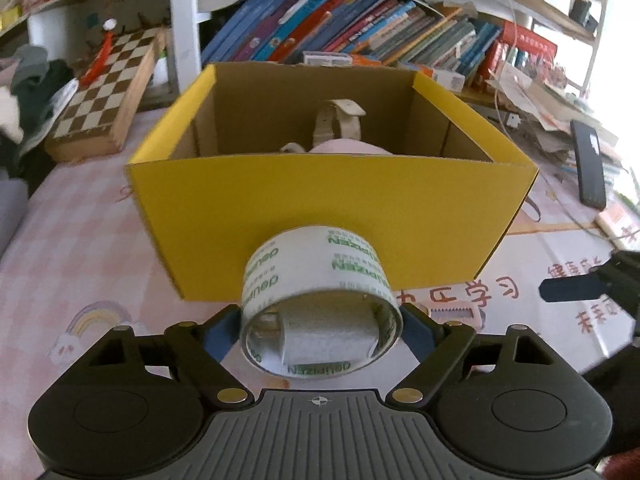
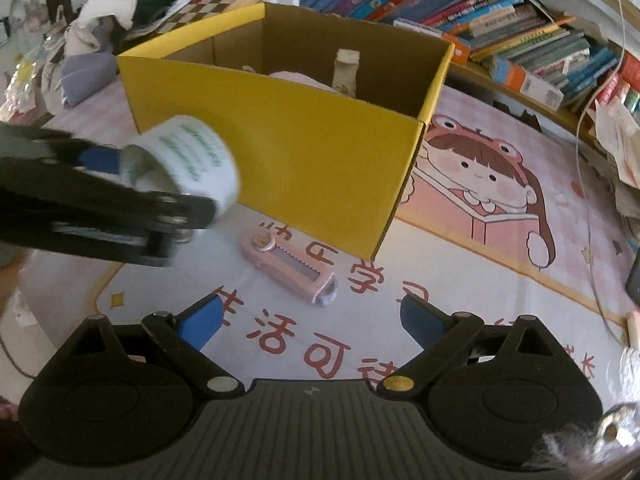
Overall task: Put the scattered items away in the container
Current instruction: 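Grasp the white tape roll with the left gripper and lift it, then grasp the pink box cutter with the right gripper while the left gripper holds the tape roll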
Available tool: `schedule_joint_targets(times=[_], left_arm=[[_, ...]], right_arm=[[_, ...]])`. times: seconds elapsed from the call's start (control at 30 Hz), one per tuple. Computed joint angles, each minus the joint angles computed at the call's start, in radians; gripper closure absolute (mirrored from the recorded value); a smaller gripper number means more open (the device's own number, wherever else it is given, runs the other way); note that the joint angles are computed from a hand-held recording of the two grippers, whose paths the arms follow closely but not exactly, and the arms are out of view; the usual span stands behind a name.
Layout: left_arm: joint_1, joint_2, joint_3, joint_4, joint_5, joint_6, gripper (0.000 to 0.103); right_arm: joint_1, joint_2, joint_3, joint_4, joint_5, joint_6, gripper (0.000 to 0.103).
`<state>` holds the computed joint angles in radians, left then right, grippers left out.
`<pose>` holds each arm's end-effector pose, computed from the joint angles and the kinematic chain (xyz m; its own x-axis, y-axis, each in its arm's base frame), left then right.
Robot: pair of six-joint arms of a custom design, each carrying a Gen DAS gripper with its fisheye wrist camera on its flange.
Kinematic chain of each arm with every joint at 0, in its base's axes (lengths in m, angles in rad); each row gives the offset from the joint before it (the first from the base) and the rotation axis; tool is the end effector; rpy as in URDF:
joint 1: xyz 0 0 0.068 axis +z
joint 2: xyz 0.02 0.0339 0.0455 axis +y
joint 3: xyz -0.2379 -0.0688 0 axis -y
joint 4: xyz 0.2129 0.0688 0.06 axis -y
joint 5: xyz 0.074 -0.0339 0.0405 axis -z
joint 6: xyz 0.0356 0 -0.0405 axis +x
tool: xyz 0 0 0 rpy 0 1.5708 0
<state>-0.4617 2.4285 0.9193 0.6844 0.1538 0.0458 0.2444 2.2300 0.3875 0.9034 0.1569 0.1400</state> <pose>0.3083 -0.1595 -0.0199 -0.6324 0.3652 -0.6831 0.5628 0.8226 -0.0813 0.2253 0.0505 -0.0077 -0.7962 -0.0565 -0.6023 -0.0387 0.9983 -0.0425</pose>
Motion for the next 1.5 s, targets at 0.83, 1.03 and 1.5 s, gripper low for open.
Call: schedule_joint_targets(times=[0.83, 1.03, 1.5], left_arm=[[0.084, -0.121, -0.158, 0.066, 0.042, 0.055, 0.018], [0.111, -0.135, -0.175, 0.078, 0.052, 0.058, 0.018], [0.183, -0.157, -0.186, 0.073, 0.074, 0.063, 0.018]], right_arm=[[0.049, 0.025, 0.126, -0.117, 0.007, 0.083, 0.013], [0.018, 0.063, 0.212, -0.185, -0.008, 0.113, 0.024], [0.12, 0.059, 0.152, -0.021, 0.044, 0.022, 0.037]])
